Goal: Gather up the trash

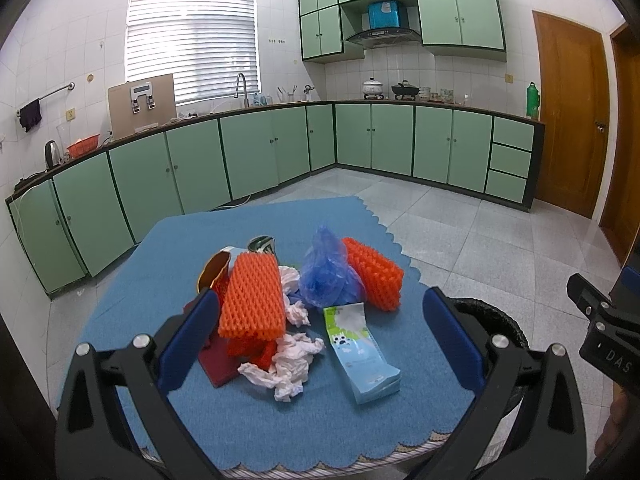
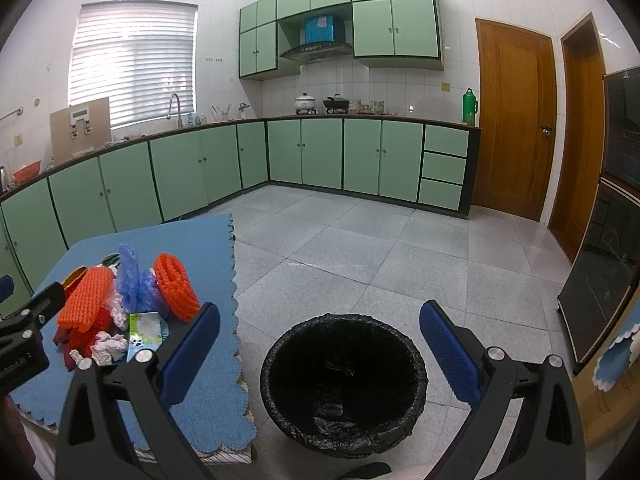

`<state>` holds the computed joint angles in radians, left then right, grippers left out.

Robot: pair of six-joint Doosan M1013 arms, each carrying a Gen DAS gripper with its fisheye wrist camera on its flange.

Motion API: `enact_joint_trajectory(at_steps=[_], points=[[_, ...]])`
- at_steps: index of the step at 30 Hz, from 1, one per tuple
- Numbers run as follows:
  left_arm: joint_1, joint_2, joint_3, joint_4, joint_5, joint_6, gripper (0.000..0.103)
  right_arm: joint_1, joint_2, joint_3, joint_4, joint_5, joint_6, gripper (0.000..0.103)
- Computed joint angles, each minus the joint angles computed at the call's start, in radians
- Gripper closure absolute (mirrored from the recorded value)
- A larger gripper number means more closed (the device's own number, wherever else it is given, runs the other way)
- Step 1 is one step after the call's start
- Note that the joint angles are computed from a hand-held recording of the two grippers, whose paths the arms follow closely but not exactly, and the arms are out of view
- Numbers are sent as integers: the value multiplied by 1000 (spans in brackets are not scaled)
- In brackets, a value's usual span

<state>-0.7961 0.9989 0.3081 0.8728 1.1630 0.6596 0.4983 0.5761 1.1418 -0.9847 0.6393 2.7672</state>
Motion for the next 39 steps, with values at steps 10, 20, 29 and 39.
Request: enact_joint_trajectory(at_steps=[10, 20, 29, 39], points=[[-3, -1, -5, 16, -5, -4, 5, 3, -3, 7, -29, -8, 34, 6], [-3, -2, -6, 14, -3, -6, 5, 3, -7, 11, -25, -8, 34, 6], [-4, -6, -1, 17, -6, -9, 5, 3, -7, 11, -25, -7, 34, 6], [-4, -5, -3, 16, -3, -8, 5, 3, -6, 10, -19, -7, 32, 6]])
